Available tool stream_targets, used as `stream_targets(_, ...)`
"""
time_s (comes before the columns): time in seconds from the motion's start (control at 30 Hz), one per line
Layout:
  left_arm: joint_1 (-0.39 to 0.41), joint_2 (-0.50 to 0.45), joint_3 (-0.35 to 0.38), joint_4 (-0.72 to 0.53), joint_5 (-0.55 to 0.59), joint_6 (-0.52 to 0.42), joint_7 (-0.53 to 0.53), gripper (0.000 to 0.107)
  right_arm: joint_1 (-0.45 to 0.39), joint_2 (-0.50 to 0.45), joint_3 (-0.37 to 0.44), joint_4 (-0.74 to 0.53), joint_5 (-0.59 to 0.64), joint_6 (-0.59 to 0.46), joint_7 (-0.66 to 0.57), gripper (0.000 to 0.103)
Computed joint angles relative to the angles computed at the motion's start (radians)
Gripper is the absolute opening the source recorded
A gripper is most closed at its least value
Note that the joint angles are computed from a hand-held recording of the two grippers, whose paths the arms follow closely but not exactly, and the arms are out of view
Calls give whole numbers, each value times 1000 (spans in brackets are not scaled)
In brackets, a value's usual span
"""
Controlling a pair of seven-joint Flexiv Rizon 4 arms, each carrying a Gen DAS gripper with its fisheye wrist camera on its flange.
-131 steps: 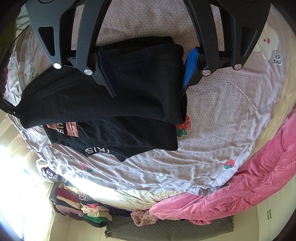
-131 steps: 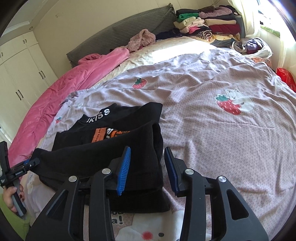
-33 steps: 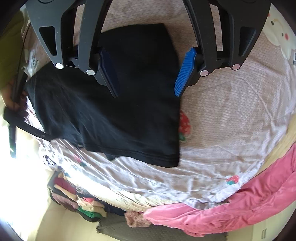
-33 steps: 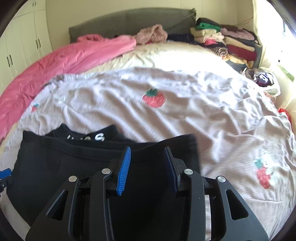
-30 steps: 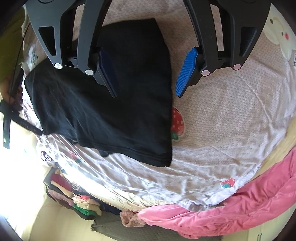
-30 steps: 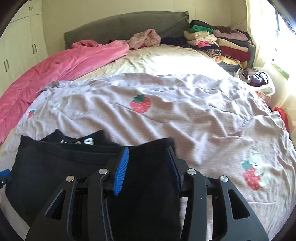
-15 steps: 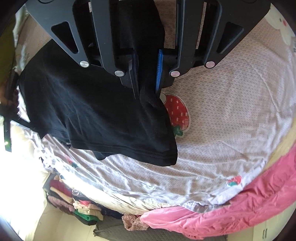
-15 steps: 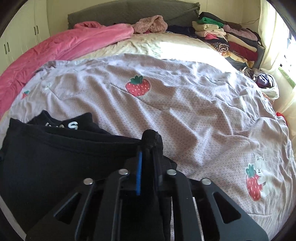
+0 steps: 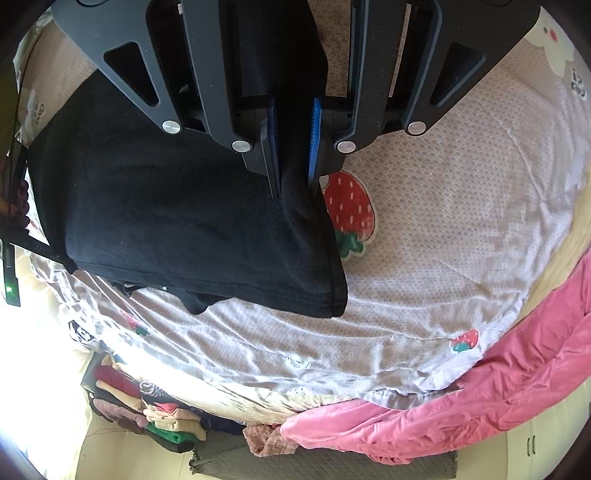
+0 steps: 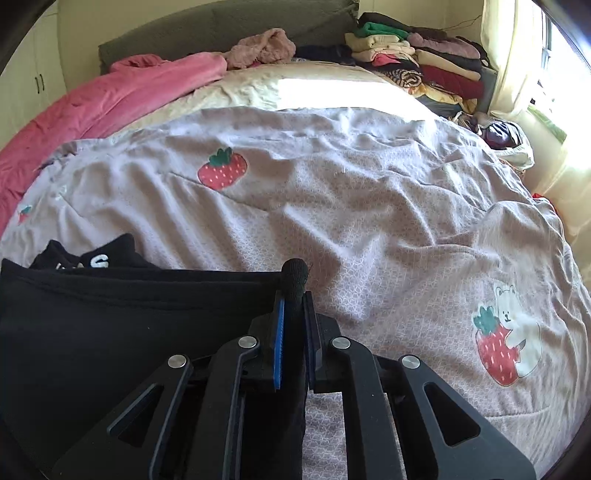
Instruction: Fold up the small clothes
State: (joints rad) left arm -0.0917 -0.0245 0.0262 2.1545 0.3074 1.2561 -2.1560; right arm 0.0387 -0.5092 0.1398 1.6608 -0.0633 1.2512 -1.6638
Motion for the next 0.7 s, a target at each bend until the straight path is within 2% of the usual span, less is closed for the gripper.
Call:
stream_targets(0.1, 0, 5, 1, -2, 11, -11, -8, 12, 21, 13, -28, 24, -28, 20, 25, 16)
stream_targets(0.13, 1, 8, 0, 0, 10, -13, -8, 14, 27, 21, -39, 33, -37, 28, 38, 26)
stream_targets(0.17, 1, 16, 1, -2, 21, -21, -19, 14, 28, 36, -43, 46, -42, 43, 47, 29)
stream_targets(0.27, 4, 33, -5, -4, 41, -36, -39, 19, -22, 82, 16, 73, 7, 70, -3, 37)
stream_targets(0.3, 4, 41, -8, -5, 54, -44, -52, 24, -32, 98, 28, 87, 20, 82, -21, 39)
stream_targets(0.4, 9, 68, -18, -2, 70, -55, -78, 35, -98, 153, 112, 124, 113, 101, -125, 44)
stream_targets(0.53, 15, 112, -39, 16, 90, -61, -113, 37, -172, 229, 202, 163, 292, 86, -298, 46)
stream_targets(0.7, 17, 165, -70, 49, 81, -41, -134, 40, -201, 317, 228, 212, 461, 44, -459, 47)
